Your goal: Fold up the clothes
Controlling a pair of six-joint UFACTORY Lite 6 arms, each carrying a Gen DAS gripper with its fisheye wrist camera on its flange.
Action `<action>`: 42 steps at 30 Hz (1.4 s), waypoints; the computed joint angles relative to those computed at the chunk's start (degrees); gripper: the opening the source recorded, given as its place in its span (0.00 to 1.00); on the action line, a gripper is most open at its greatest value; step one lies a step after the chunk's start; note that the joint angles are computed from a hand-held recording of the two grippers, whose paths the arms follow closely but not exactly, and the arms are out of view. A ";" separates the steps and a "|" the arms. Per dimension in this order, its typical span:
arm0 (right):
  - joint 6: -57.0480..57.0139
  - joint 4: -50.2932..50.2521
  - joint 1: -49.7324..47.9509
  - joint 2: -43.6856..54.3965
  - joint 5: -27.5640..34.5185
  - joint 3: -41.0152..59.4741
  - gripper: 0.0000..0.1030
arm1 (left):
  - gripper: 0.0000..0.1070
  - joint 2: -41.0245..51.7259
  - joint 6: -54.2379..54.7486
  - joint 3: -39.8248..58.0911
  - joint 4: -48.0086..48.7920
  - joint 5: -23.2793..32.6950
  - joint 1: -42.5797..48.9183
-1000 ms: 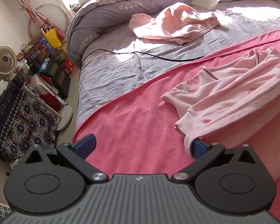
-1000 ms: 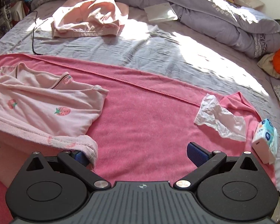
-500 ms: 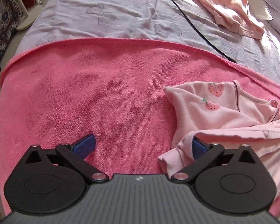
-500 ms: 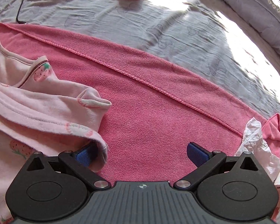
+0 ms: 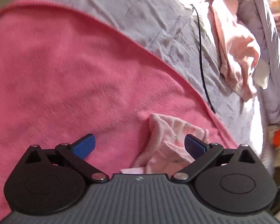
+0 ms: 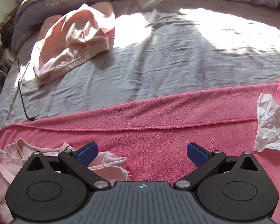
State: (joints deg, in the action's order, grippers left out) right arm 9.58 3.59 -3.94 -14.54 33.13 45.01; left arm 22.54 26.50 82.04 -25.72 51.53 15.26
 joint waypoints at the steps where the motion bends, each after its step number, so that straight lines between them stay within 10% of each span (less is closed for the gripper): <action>1: 4.19 -5.69 2.59 -2.24 -0.43 -1.31 0.99 | 0.96 -6.00 6.00 -5.47 2.13 -5.15 -2.09; 3: 11.70 -17.68 10.00 -7.76 1.64 -4.61 0.99 | 0.96 -17.99 17.99 -16.33 3.94 -14.41 -6.60; 7: 20.31 -29.25 25.05 -14.69 7.30 -9.64 0.99 | 0.96 -24.52 33.06 -24.12 3.23 -14.95 -14.05; 14: 44.52 -51.36 40.77 3.09 9.19 -8.59 0.99 | 0.96 -21.70 -1.08 -30.50 30.86 -32.45 -23.36; 17: 55.69 -60.32 38.37 11.28 10.71 -3.49 0.99 | 0.96 -14.68 -18.10 -22.17 34.89 -30.37 -21.39; 21: 60.97 -57.41 30.03 11.87 10.08 0.29 0.99 | 0.96 -10.23 -18.60 -15.68 28.13 -26.47 -15.91; 30: 46.76 -39.90 28.24 -8.86 3.25 -14.30 0.96 | 0.96 -22.09 26.27 -25.03 -9.81 -12.45 -7.97; 34: 44.56 -30.32 30.25 -11.41 1.68 -17.07 0.62 | 0.95 -22.95 10.08 -29.89 4.06 -23.70 -16.50; 42: 53.24 -34.27 32.62 -11.02 1.17 -16.84 0.62 | 0.85 -30.16 13.10 -35.88 -3.63 -30.22 -21.94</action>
